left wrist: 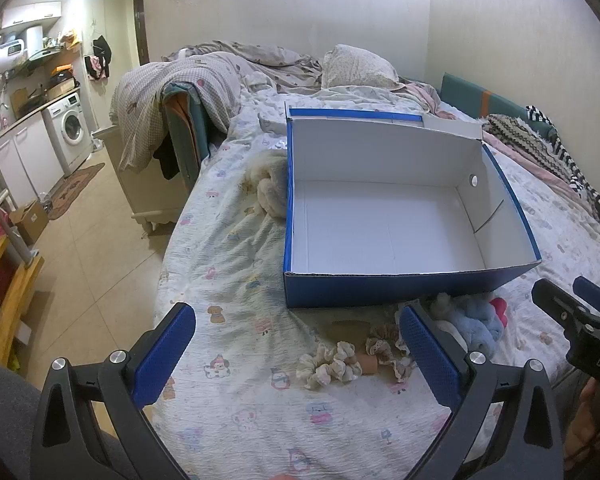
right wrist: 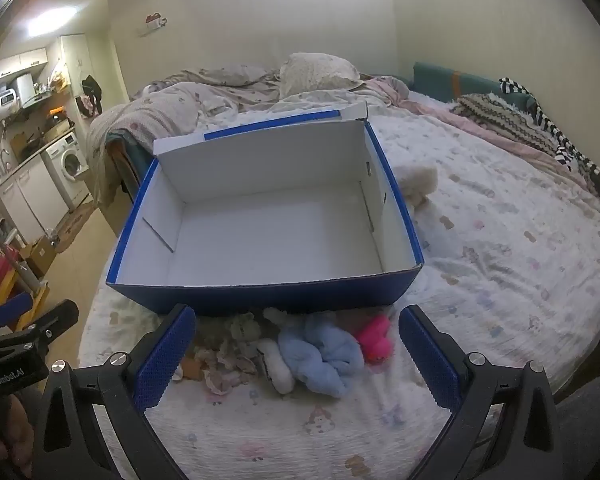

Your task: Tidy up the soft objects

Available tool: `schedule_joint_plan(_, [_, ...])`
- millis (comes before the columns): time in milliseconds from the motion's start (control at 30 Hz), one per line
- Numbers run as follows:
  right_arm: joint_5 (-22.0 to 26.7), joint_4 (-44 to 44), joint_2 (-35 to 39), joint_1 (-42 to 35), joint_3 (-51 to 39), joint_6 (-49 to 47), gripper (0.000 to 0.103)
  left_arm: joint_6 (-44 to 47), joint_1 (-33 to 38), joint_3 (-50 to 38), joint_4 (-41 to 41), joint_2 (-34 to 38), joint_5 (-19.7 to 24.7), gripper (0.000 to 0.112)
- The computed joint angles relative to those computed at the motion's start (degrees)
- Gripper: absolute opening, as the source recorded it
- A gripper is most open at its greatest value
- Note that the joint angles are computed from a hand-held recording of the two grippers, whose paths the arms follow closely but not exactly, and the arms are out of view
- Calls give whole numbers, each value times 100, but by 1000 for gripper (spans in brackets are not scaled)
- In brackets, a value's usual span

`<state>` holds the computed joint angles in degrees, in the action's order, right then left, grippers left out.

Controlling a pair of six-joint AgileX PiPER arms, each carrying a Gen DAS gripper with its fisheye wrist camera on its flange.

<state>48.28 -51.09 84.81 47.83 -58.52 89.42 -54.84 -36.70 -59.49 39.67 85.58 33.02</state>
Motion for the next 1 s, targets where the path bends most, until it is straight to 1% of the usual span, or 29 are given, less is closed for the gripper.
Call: schedule_joint_plan(1000, [19,-34,51,16,-8,-2,103,28,28,1,-54,-4,-24,102])
